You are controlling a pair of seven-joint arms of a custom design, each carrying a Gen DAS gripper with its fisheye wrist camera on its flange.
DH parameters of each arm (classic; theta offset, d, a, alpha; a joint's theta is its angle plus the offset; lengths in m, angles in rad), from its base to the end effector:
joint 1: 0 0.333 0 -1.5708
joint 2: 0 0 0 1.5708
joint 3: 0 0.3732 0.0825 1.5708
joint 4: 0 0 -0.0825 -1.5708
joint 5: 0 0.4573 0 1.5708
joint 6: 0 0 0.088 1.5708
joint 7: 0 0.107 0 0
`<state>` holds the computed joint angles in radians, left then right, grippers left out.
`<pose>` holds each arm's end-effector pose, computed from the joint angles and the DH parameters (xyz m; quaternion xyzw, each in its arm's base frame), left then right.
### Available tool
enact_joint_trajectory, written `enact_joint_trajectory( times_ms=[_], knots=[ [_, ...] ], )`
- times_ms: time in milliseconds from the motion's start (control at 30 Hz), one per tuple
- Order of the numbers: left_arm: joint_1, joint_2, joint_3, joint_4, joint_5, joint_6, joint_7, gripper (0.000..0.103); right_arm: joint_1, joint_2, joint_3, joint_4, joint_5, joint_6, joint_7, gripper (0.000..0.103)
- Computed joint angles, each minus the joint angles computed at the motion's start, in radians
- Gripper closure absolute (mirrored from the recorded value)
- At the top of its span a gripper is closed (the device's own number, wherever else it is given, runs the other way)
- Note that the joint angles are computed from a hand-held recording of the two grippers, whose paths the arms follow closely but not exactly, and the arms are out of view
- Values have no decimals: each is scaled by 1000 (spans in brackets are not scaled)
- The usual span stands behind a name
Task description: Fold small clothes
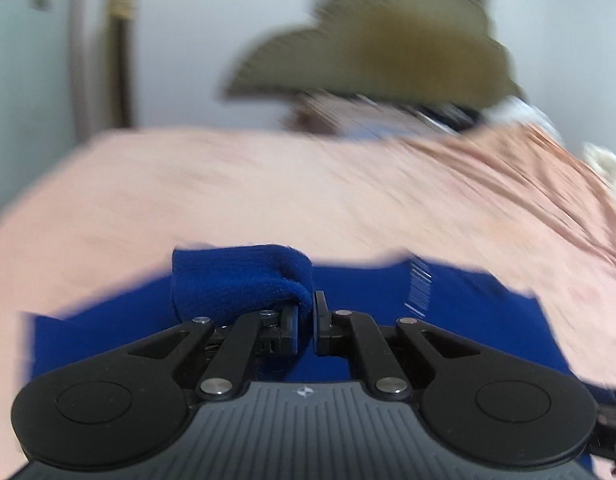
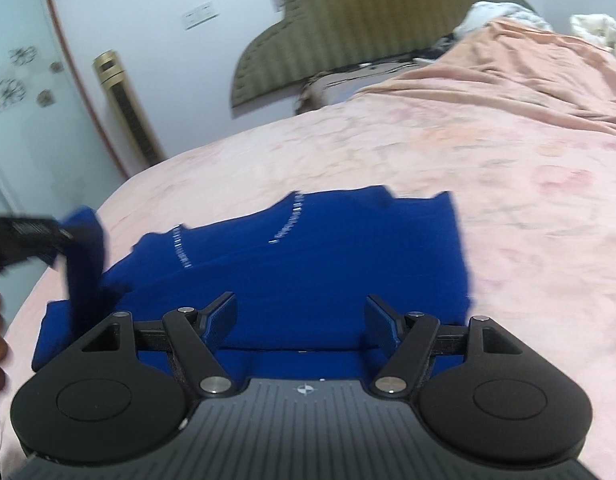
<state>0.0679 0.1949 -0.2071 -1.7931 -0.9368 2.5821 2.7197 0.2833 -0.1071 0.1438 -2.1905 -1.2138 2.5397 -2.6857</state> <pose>0.7301 -0.0771 0.5295 -0.4179 0.7942 -0.4155 0.1484 0.5439 0.2621 0.4956 -0.3747 0.8026 -0.3081 0.3471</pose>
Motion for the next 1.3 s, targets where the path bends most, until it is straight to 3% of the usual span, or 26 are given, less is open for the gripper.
enact_joint_trajectory(
  times_ms=[67, 133, 200, 233, 267, 300, 400, 533, 600, 667, 833, 1000, 1067, 1133, 1233, 1267, 1300],
  knots=[
    [-14, 16, -2, 2, 63, -79, -29, 94, 0, -24, 2, -24, 9, -17, 10, 30],
    [-25, 40, 1, 20, 145, -163, -61, 79, -5, -38, 5, -40, 14, -28, 18, 30],
    [-26, 49, -4, 19, 177, -219, -83, 46, -11, -46, 9, -48, 13, -37, 26, 30],
    [-15, 51, -10, 21, 151, -242, -66, 36, -13, -50, 11, -52, 14, -40, 26, 30],
    [-1, 53, -15, 26, 118, -277, -36, 16, -15, -53, 13, -55, 15, -43, 24, 30],
    [12, 47, -14, 24, 97, -307, -9, 10, -17, -54, 14, -55, 16, -46, 23, 30],
    [33, 48, -5, 47, 52, -372, 37, 10, -23, -46, 14, -49, 19, -44, 23, 30],
    [75, 17, 22, 44, -83, -359, 78, 10, -23, -14, 8, -13, 11, -30, -16, 30],
    [89, 15, 36, 52, -146, -325, 77, 10, -18, 18, 1, 24, 23, -19, -72, 29],
    [82, 18, 50, 56, -157, -221, 50, 10, -7, 65, -9, 77, 49, -5, -170, 29],
    [20, 71, 77, 48, 134, 102, -132, 10, 46, 224, -43, 251, 92, 1, -435, 25],
    [-9, 110, 92, 18, 379, 197, -261, 10, 116, 366, -85, 412, 181, -147, -615, 23],
    [19, 114, 63, 13, 390, 207, -245, 10, 163, 357, -121, 402, 152, -233, -512, 23],
    [52, 118, 27, 11, 388, 210, -225, 10, 193, 290, -144, 322, 78, -285, -283, 23],
    [79, 125, -2, 18, 400, 200, -228, 10, 213, 220, -113, 257, 34, -538, -41, 17],
    [84, 130, -7, 23, 399, 194, -235, 10, 205, 197, -101, 233, 23, -555, 5, 18],
    [90, 131, -13, 24, 396, 191, -238, 10, 190, 165, -93, 198, 4, -518, 52, 18]
  ],
)
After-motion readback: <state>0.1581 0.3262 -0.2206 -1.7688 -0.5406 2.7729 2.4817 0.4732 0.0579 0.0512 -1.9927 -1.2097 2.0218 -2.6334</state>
